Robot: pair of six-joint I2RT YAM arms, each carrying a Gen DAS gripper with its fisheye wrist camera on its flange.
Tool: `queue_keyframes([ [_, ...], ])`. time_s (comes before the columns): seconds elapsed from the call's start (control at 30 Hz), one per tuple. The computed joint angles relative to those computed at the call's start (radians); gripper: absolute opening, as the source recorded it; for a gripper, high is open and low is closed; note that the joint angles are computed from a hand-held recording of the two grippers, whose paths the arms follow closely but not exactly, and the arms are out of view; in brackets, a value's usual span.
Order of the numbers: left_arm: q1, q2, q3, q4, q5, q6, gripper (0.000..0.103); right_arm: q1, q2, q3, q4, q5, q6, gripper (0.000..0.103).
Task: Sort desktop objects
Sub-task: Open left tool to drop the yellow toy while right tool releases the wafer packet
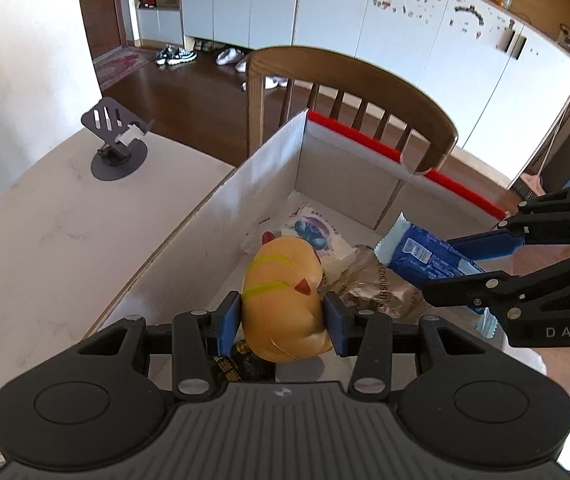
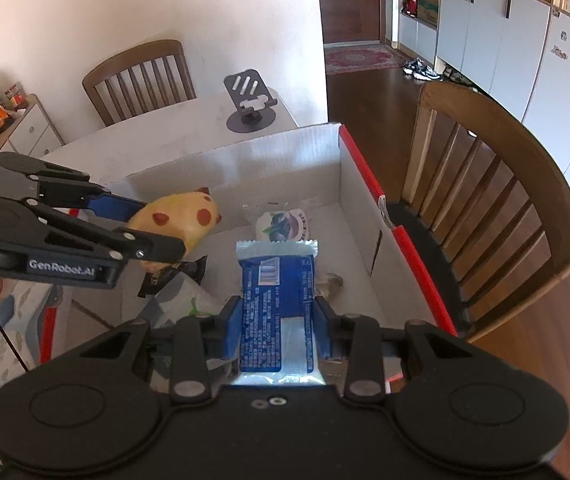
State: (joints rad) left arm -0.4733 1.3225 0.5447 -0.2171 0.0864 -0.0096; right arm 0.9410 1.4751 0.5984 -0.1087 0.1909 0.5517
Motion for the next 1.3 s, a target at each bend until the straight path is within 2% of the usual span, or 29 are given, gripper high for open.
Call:
queue_keyframes([
  [0.43,0.027,0.211,0.058,0.067,0.014,0.018,0.043,0.009,0.133,0.021,0.066,-0.001,-0.010,0.035],
  [0.97,0.049,0.242,0.049,0.083,0.030,0.003,0.045,0.001,0.242,0.071,0.092,-0.003,-0.045,0.036],
  [1.17,0.050,0.213,0.030,0.085,0.023,0.002,0.059,-0.011,0.239,0.065,0.102,-0.023,-0.052,0.040],
  [1.23,0.051,0.196,0.023,0.081,0.021,0.000,0.060,-0.012,0.233,0.060,0.104,-0.027,-0.052,0.041],
  [1.3,0.053,0.174,0.015,0.075,0.018,-0.005,0.060,-0.011,0.222,0.050,0.112,-0.027,-0.050,0.053],
])
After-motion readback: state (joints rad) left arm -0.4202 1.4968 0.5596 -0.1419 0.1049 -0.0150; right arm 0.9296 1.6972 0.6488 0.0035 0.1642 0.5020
